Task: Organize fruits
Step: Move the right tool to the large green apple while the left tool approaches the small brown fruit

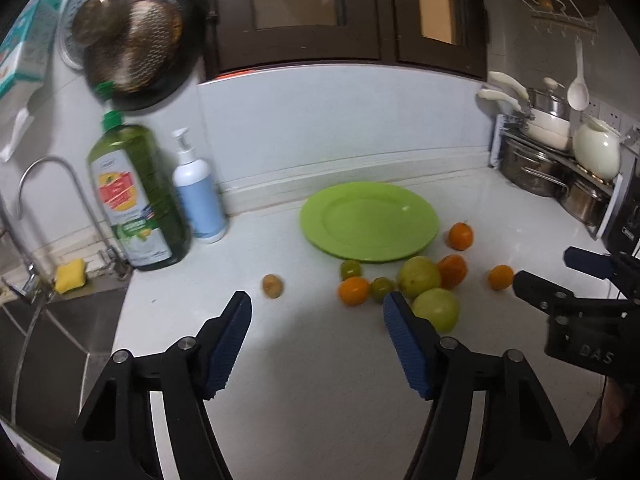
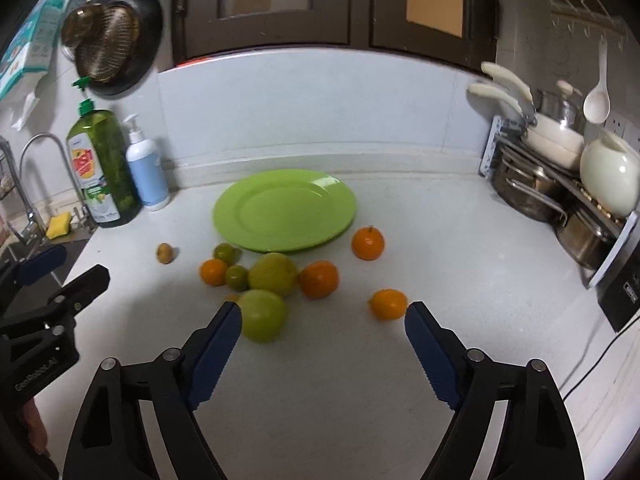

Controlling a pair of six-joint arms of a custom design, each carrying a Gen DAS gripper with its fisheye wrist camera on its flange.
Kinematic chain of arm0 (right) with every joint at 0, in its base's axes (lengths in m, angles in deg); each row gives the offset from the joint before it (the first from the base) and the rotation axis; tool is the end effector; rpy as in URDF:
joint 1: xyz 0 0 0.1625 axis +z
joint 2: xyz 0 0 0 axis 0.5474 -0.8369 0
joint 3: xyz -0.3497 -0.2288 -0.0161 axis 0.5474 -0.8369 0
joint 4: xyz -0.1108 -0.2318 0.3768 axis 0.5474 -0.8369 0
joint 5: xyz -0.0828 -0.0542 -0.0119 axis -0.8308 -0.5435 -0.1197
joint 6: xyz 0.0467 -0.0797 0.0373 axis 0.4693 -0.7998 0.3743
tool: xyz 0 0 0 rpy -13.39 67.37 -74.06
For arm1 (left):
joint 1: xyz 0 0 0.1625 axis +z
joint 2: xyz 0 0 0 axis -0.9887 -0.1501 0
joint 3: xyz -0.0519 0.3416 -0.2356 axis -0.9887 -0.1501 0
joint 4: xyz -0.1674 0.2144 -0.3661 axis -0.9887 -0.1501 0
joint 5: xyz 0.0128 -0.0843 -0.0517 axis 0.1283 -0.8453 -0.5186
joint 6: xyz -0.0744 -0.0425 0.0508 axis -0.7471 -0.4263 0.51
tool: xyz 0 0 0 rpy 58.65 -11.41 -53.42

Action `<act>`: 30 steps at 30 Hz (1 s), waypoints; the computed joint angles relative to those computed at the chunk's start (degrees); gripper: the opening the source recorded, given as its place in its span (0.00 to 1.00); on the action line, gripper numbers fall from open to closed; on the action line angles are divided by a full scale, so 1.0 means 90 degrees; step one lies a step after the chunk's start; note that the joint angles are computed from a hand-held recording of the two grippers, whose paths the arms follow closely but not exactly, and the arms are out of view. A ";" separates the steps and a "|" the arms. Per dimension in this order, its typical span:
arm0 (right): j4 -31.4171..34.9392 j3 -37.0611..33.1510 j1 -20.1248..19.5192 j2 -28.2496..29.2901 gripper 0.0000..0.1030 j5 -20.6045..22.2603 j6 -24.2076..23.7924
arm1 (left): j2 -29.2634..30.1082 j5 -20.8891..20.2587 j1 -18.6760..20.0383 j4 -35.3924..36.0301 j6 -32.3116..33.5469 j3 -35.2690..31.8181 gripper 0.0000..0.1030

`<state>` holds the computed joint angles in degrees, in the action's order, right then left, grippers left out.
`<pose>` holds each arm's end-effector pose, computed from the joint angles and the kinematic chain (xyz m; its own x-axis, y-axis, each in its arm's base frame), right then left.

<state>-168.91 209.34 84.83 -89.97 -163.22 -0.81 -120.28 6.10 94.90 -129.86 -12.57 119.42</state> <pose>0.2151 -0.2851 0.2258 -0.6973 0.0112 0.7167 -0.5262 0.6710 -0.5224 -0.2899 -0.2952 0.1382 -0.6442 0.1651 -0.7468 0.6777 0.5758 -0.4574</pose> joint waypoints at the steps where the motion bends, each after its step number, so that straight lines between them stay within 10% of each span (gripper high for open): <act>1: 0.0068 0.0001 -0.0136 -0.0102 0.81 0.0121 -0.0051 | 0.0170 -0.0014 0.0047 -0.0140 0.0095 -0.0062 0.66; 14: 0.0926 0.0065 -0.1183 -0.0715 0.71 0.0854 -0.0102 | 0.1106 -0.0639 0.0556 -0.0926 0.0948 -0.0438 0.53; 30: 0.1159 -0.0349 -0.1079 0.0199 0.58 0.1838 -0.0730 | 0.1425 -0.1764 0.1423 -0.3387 0.5315 -0.0219 0.40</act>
